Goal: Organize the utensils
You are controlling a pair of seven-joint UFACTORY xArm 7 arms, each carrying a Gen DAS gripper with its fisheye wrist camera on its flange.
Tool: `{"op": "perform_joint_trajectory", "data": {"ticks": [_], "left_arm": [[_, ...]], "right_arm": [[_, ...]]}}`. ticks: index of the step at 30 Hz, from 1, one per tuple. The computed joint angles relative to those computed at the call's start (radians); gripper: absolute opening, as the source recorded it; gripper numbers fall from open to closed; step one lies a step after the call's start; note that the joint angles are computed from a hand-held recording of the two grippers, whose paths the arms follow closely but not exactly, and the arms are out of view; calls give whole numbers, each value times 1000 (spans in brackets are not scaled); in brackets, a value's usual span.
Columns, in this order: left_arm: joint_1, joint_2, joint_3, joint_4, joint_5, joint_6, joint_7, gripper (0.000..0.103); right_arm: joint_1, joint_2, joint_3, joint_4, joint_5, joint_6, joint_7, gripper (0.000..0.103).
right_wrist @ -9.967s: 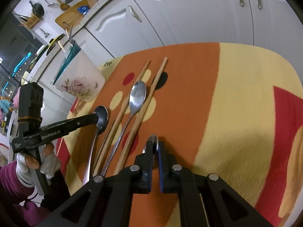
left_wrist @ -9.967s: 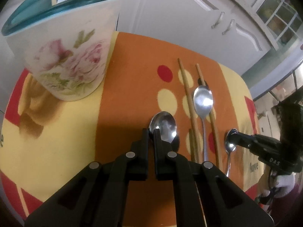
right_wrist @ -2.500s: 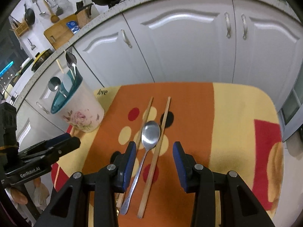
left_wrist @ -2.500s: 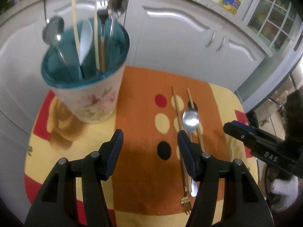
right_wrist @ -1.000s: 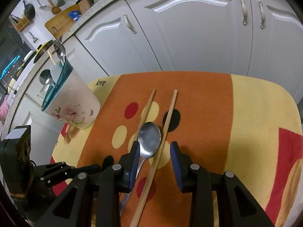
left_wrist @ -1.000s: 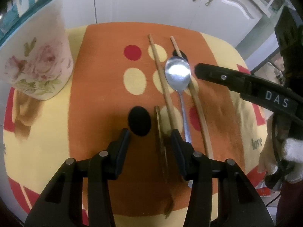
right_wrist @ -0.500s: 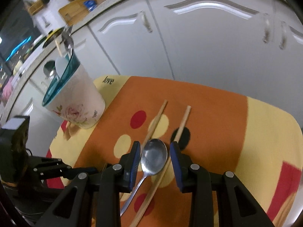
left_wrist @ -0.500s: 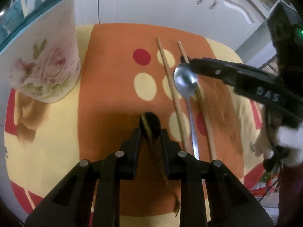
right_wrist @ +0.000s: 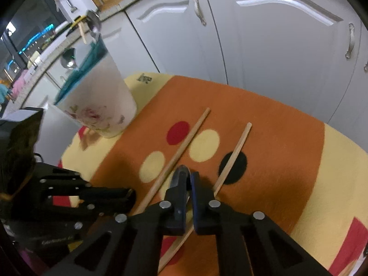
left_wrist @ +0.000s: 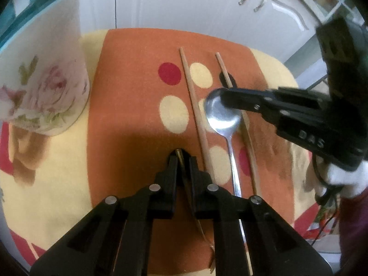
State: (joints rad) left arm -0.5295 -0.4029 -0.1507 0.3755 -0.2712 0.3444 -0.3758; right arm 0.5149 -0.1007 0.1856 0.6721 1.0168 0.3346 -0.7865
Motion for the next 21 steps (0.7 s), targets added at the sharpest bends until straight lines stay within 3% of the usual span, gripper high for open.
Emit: {"op": "perform_joint_trajectory", "data": {"ticks": [3,10,21], "left_arm": [[-29,-63,37,-42,-50,-20,24,7],[2,-265,14,-100,-2,19,-32,6],[25,-473,-25,-135,83,83,-145,4]], "right_arm": [[13,-56,6,-38,-1,-25,25,2],[83,-233,-13,-142,-59,-104,129,1],[81,-457,51,-245,-287,-182,417,1]]}}
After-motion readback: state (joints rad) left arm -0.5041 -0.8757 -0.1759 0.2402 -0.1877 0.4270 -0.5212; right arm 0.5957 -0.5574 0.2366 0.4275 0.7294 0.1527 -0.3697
